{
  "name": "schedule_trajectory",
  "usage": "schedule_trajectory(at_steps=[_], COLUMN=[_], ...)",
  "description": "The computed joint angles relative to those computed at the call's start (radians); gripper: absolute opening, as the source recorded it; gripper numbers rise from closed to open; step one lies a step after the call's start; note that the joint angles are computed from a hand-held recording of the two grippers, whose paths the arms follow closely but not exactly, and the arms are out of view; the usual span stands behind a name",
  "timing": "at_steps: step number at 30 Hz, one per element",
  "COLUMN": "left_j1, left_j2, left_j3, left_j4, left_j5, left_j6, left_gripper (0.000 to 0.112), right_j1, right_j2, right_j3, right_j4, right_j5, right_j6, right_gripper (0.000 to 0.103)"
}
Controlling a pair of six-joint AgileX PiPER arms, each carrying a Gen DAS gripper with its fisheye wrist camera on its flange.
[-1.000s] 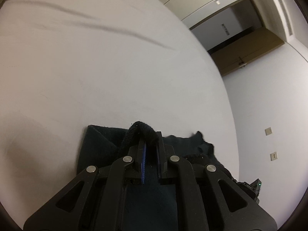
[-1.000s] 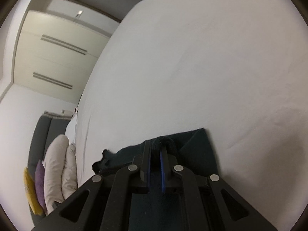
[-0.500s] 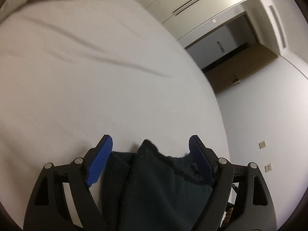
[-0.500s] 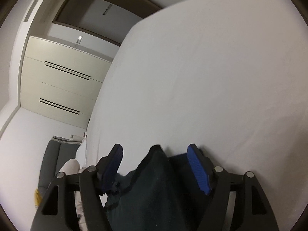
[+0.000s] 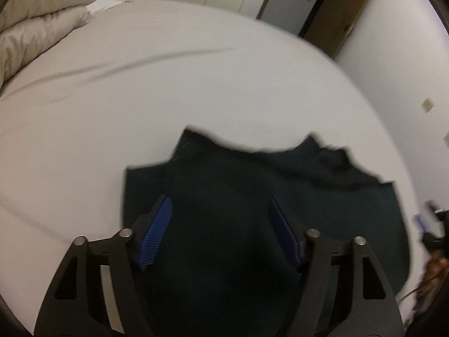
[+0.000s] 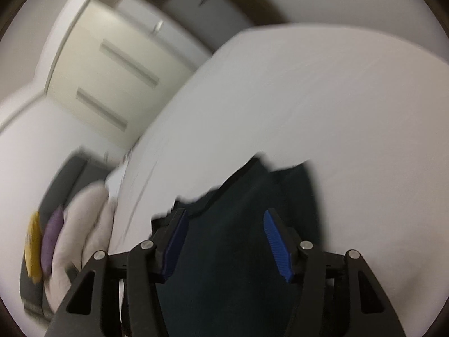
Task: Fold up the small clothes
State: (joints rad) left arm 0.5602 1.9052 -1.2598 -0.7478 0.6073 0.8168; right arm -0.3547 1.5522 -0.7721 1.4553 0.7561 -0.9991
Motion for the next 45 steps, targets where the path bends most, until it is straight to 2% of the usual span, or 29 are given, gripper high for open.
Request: schedule_trajectory(at_steps=[1,2,6,9,14,17,19,21,23,25,28,30,32,34,35,36,37,38,39,40,41,42,44,45], left_j1=[0.010,0.038,0.050,0.034,0.031,0.063,0.067,0.071,0.081,0.088,0.096,0.095,0.101,0.084,0.081,0.089,0.105,0.132,0.153,0.162,0.163,0.164,0.175,0.181], left_j2=[0.007,0.009,0.001,-0.018,-0.058,-0.067,-0.073,-0.082,-0.082,-0.083,-0.107,-0.158,-0.204,-0.224,-0.217,-0.202,-0.190,-0.175,-0.168,-0.166,-0.168,-0.169,-0.167,-0.175], left_j3=[0.017,0.033,0.086,0.137,0.213,0.228,0.246,0.262,0.270,0.272,0.283,0.307,0.344,0.371,0.376,0.381,0.394,0.397,0.398,0.396,0.396,0.397,0.398,0.403], left_j4=[0.004,-0.028,-0.040,-0.045,-0.059,-0.116,-0.157,-0.185,-0.221,-0.238,-0.232,-0.189,-0.241,-0.228,-0.209,-0.214,-0.249,-0.318,-0.357,-0.362,-0.354,-0.350,-0.356,-0.349], left_j5=[-0.026,-0.014,-0.076,-0.137,-0.210,-0.186,-0.200,-0.212,-0.210,-0.205,-0.194,-0.194,-0.175,-0.204,-0.217,-0.225,-0.241,-0.217,-0.191,-0.182,-0.184,-0.184,-0.176,-0.174], left_j6=[0.010,0.060,0.154,0.169,0.218,0.260,0.297,0.317,0.347,0.360,0.318,0.247,0.298,0.301,0.286,0.297,0.349,0.429,0.475,0.484,0.480,0.480,0.486,0.477], left_gripper=[0.066,0.065,0.064,0.063,0.062,0.062,0.062,0.062,0.062,0.062,0.062,0.062,0.062,0.062,0.062,0.062,0.062,0.063,0.063,0.063,0.064,0.064,0.064,0.064], right_j1=[-0.061,-0.114,-0.188,-0.124,0.028,0.123,0.175,0.188,0.161,0.122,0.157,0.185,0.228,0.301,0.332,0.367,0.393,0.408,0.402,0.374,0.336,0.318,0.264,0.255], right_j2=[-0.025,-0.042,-0.065,-0.069,0.006,0.079,0.139,0.204,0.228,0.235,0.150,0.081,0.036,0.022,0.026,0.034,0.051,0.078,0.109,0.139,0.148,0.152,0.119,0.093], right_j3=[0.031,0.045,0.037,0.025,0.018,-0.040,-0.097,-0.134,-0.141,-0.143,-0.101,-0.055,-0.015,0.006,0.008,0.013,0.017,0.018,0.023,0.031,0.045,0.049,0.073,0.078], right_j4=[0.021,0.015,-0.044,-0.081,-0.018,-0.025,-0.101,-0.120,-0.075,-0.067,-0.113,-0.071,-0.004,0.042,0.044,0.043,0.037,0.024,0.050,0.111,0.140,0.144,0.125,0.098], right_j5=[0.022,0.039,0.065,0.076,-0.018,-0.106,-0.150,-0.193,-0.183,-0.139,-0.207,-0.189,-0.142,-0.114,-0.111,-0.120,-0.134,-0.152,-0.150,-0.113,-0.083,-0.077,-0.081,-0.095], right_j6=[-0.014,-0.019,-0.017,-0.044,-0.090,-0.083,-0.013,0.010,-0.033,-0.017,0.013,-0.050,-0.130,-0.199,-0.211,-0.220,-0.220,-0.206,-0.232,-0.297,-0.333,-0.328,-0.256,-0.215], right_gripper=[0.060,0.060,0.060,0.060,0.060,0.060,0.059,0.035,0.028,0.028,0.033,0.037,0.037,0.038,0.040,0.046,0.049,0.052,0.048,0.043,0.032,0.027,0.029,0.037])
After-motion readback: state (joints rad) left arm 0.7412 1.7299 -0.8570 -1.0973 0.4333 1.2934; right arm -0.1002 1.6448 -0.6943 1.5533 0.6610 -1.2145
